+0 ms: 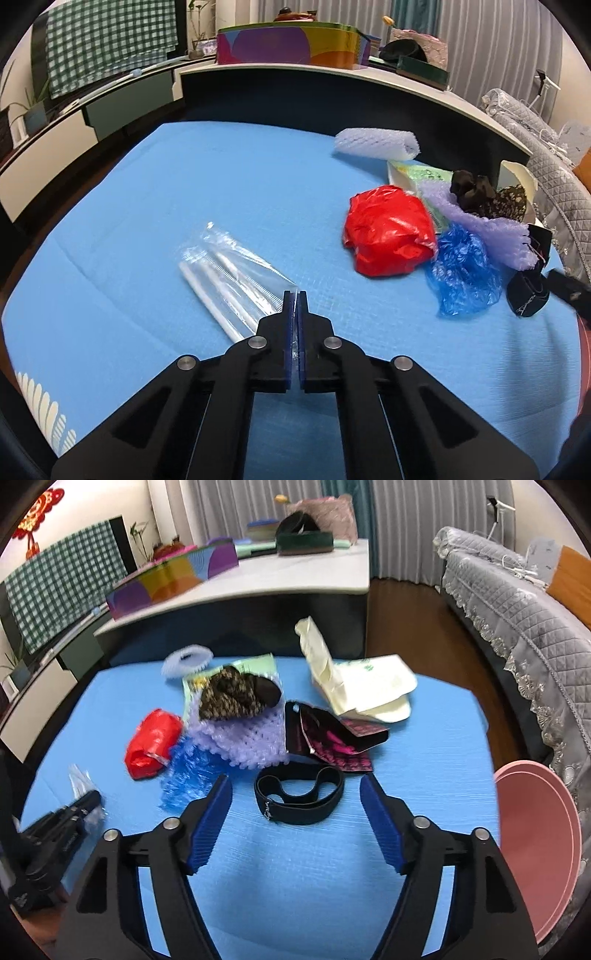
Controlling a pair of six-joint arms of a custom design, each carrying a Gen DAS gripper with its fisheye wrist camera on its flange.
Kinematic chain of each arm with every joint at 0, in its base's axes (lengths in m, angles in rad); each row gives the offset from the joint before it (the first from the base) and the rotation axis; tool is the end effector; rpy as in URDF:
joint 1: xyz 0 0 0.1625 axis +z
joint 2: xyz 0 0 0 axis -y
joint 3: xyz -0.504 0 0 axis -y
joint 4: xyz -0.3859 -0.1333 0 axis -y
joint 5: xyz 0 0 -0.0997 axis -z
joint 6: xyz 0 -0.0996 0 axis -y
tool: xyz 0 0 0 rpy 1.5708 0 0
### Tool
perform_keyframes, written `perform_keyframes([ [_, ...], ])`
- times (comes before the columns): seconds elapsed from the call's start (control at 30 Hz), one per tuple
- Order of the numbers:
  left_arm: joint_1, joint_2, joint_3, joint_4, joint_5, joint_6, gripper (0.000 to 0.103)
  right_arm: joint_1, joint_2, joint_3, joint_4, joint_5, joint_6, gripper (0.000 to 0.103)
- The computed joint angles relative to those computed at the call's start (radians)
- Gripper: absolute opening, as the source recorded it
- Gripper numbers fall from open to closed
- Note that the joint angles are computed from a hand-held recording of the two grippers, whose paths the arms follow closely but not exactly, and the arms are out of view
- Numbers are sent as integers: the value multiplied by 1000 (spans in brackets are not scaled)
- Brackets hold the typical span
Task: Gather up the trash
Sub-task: 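Grasp the clear plastic tube pack with the left tool while the right tool grasps the black strap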
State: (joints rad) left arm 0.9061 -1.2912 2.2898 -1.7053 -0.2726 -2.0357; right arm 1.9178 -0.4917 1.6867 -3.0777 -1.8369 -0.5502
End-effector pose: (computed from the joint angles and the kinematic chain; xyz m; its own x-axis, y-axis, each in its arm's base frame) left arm -0.0616 -0.4502 0.2293 -0.4655 -0.7898 -0.3994 0.0348 0.4346 -0.8999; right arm 0.3423 -0.6315 -0.0194 -0.6276 -0.6830 0.3738 -0.7646 0.6311 -0.1307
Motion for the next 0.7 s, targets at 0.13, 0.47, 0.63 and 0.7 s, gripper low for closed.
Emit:
perform_keyframes([
  [0.13, -3, 7, 14, -89, 35, 87, 1, 0, 29, -29, 24, -46, 5, 73],
  [0.47, -14, 51, 76, -482, 91, 414, 1, 1, 34, -35, 34, -61, -34, 48],
  [0.63, -27, 67, 98, -613, 101, 509, 1, -2, 16, -17, 46, -39, -62, 17],
  [0.7, -34, 69, 101, -626, 107, 519, 1, -3, 5, -6, 39, -27, -70, 13],
])
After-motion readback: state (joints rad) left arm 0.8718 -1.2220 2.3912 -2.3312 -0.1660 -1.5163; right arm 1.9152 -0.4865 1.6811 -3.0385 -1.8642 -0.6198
